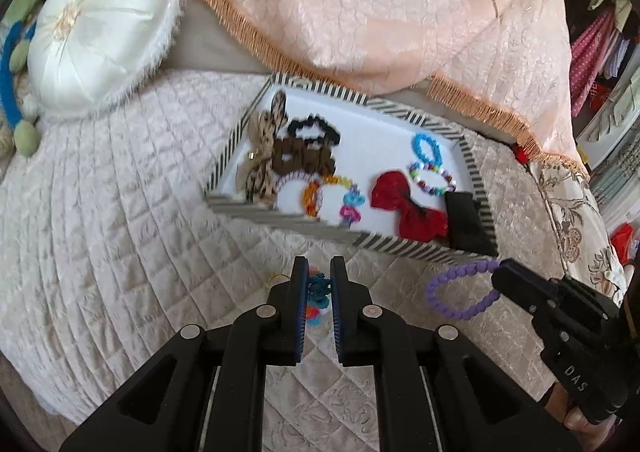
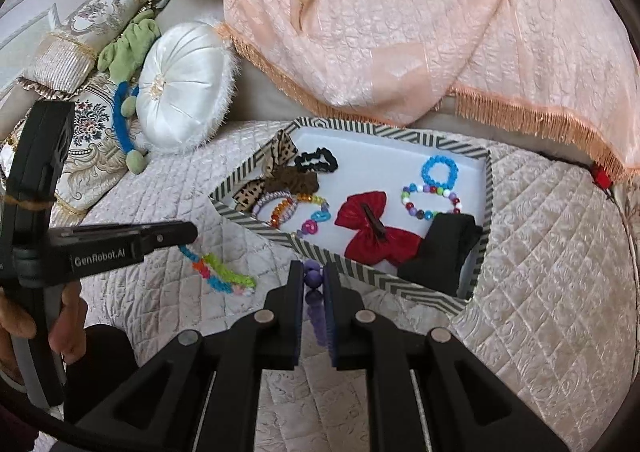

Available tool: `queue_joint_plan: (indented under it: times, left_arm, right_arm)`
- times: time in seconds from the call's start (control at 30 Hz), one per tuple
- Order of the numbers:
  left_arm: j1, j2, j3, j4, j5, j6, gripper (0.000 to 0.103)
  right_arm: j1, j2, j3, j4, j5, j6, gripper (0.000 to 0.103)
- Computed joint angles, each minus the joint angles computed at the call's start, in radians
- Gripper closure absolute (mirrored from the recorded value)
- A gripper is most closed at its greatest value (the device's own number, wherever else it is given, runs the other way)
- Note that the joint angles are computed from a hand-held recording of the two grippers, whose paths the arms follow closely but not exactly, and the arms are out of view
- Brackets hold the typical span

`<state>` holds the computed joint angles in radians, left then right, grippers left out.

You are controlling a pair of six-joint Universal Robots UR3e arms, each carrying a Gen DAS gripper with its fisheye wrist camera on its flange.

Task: Organize jewelry
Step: 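Carry both held bracelets over the striped tray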

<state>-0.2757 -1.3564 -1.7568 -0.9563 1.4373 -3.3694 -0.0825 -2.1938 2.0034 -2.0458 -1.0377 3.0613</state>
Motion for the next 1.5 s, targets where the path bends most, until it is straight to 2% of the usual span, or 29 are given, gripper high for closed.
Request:
queue_joint_plan:
  times: [0.23,0.33,0.73,0.97,1.17,1.4,1.5]
  left_arm:
    - [-0.016,-0.090,0.181,-0.050,0.025,0.025,0.102]
    - [-0.041,-0.166,0.279,-0.067,0.063,0.034,0.102]
    - [-0.108,-0.535,0.722,-0.156,0.147,0.066,0.102]
    - [-0.101,-0.762,1.004,-0.244,0.107,0.061,0.102]
    - [-0.092,-0.950,1.223,-0.301,0.034,0.041,0.102]
    - [-0.072,-1.124,1.398,-0.371,0.073,0.015,0.102]
    - [-0.057,-1.151,1.408,-0.369,0.073,0.005,0.101]
  right_arm:
    - [-0.059,0.027,-0.071,0.051,0.049,-0.052,0.094]
    - [-0.073,0.073,-0.109,0.038,0.048,-0.065,0.094]
    - [-0.079,0.401,-0.264,-0.115,0.021,-0.049,0.094]
    - [-0.070,0.598,-0.357,-0.201,0.047,-0.029,0.094]
    - [-0.059,0.796,-0.464,-0.250,0.101,0.013,0.094]
    - [-0.011,1.036,-0.668,-0.255,0.007,0.078,0.094]
    - [-0.001,1.116,-0.743,-0.251,-0.038,0.111,0.094]
